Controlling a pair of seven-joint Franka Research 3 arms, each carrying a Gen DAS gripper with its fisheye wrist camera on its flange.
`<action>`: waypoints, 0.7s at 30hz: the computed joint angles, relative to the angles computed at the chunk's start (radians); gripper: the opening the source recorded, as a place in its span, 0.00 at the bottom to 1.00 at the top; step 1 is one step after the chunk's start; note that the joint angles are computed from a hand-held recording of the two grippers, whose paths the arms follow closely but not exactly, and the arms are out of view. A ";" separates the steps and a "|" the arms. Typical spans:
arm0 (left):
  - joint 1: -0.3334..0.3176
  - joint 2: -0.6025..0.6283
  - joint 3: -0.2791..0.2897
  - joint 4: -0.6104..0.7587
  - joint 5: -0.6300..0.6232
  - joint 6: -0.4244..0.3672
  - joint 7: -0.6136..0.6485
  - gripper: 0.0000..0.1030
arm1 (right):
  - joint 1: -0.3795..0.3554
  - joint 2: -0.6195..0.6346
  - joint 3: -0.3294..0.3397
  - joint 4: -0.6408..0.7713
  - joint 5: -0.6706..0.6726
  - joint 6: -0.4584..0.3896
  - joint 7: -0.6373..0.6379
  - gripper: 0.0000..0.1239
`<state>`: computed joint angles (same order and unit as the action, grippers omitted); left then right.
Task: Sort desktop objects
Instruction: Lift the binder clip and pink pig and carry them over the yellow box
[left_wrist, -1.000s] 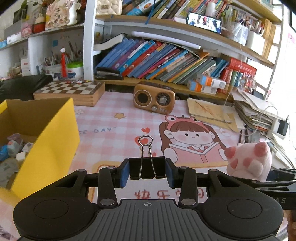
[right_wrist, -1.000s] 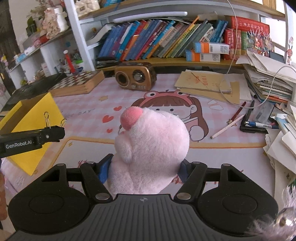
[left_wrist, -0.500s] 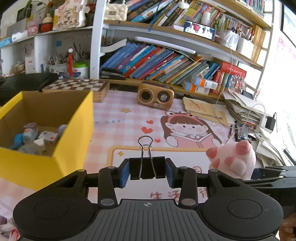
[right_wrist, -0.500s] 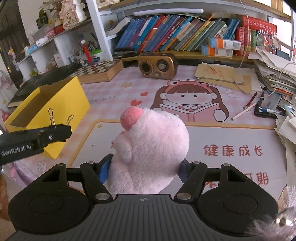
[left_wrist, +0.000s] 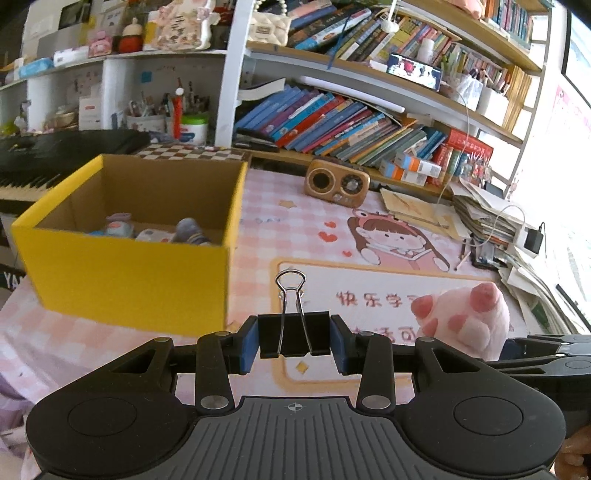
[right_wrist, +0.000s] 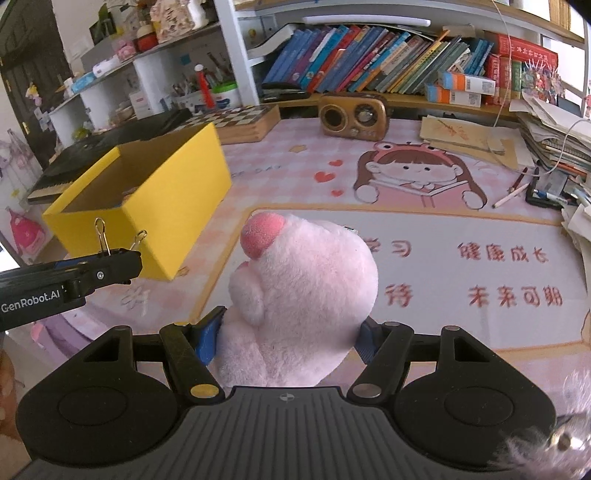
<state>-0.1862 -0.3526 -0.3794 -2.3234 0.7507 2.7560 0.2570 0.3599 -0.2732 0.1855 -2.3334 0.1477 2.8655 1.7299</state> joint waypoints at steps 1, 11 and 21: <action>-0.010 -0.022 0.010 -0.022 -0.013 0.003 0.009 0.37 | -0.004 -0.009 0.013 -0.008 -0.009 0.000 0.019 0.54; -0.052 -0.208 0.043 -0.195 -0.151 0.011 0.111 0.37 | 0.032 -0.067 0.084 -0.065 -0.048 -0.005 0.132 0.54; -0.052 -0.375 0.048 -0.318 -0.245 -0.020 0.169 0.37 | 0.077 -0.054 0.116 -0.054 -0.075 0.003 0.187 0.54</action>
<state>-0.2379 -0.7277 -0.3313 -2.6413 0.5052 2.7364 0.4262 0.4366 -0.3274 0.3018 -2.3872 0.0725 2.8683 1.9173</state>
